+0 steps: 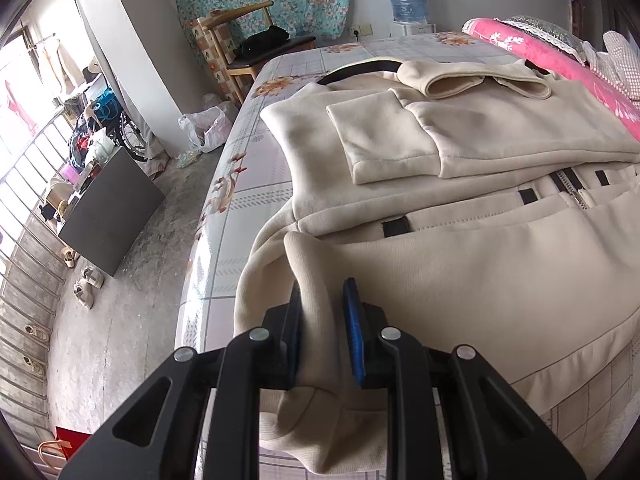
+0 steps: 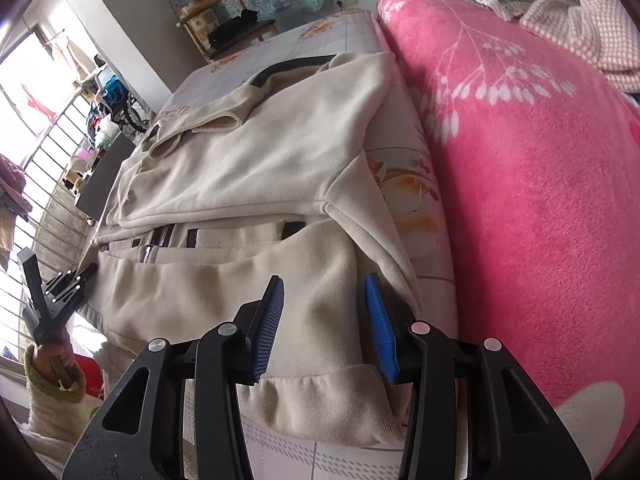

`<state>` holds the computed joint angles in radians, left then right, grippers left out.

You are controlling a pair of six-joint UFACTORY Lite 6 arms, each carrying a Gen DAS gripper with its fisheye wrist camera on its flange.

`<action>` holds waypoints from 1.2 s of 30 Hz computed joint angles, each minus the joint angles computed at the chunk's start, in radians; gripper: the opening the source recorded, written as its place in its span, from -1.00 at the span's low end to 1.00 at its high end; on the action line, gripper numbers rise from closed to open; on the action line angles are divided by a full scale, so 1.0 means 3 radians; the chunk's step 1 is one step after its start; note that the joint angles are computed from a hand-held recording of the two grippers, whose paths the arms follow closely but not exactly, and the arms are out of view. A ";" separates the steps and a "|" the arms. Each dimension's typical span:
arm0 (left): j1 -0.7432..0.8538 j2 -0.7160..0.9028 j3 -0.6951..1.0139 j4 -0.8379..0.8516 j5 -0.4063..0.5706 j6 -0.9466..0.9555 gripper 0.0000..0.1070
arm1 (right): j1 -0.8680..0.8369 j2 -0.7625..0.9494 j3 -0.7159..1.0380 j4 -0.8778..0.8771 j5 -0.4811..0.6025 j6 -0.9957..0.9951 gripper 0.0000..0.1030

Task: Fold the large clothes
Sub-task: 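Close the left gripper on the jacket side edge while the right gripper grasps beside it, then hold the jacket side edge with both grippers and lift it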

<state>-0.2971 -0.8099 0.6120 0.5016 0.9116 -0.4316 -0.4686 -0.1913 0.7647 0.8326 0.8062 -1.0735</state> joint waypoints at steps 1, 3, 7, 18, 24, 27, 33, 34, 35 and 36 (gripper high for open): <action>0.0016 0.0004 0.0005 -0.0023 -0.0008 0.0020 -0.64 | 0.0003 0.0058 0.0043 0.0022 0.0011 0.0017 -0.25; 0.0089 0.0000 0.0012 -0.0103 -0.0038 0.0110 -0.64 | -0.0009 0.0186 0.0136 0.0052 0.0049 0.0051 -0.25; 0.0305 -0.0012 0.0035 -0.0350 -0.0111 0.0362 -0.64 | 0.0004 0.0248 0.0193 -0.0002 0.0127 0.0172 -0.25; 0.0579 -0.0018 0.0054 -0.0709 -0.0196 0.0728 -0.64 | 0.0011 0.0374 0.0343 -0.0098 0.0284 0.0393 -0.17; 0.0829 0.0007 0.0082 -0.1027 -0.0247 0.1040 -0.64 | 0.0054 0.0410 0.0399 -0.0150 0.0320 0.0505 -0.13; 0.0926 0.0010 0.0085 -0.1158 -0.0264 0.1172 -0.64 | 0.0080 0.0377 0.0391 -0.0261 0.0353 0.0564 -0.13; 0.1081 -0.0009 0.0074 -0.1337 -0.0294 0.1401 -0.64 | 0.0341 0.0298 0.0329 -0.0469 0.0086 0.0702 -0.13; 0.1089 -0.0025 0.0063 -0.1344 -0.0297 0.1415 -0.64 | 0.0406 0.0252 0.0295 -0.0512 0.0008 0.0736 -0.14; 0.1082 -0.0037 0.0053 -0.1334 -0.0304 0.1406 -0.64 | 0.0485 0.0183 0.0247 -0.0586 -0.0091 0.0789 -0.19; 0.1100 -0.0060 0.0039 -0.1343 -0.0308 0.1430 -0.64 | 0.0577 0.0106 0.0189 -0.0693 -0.0211 0.0870 -0.24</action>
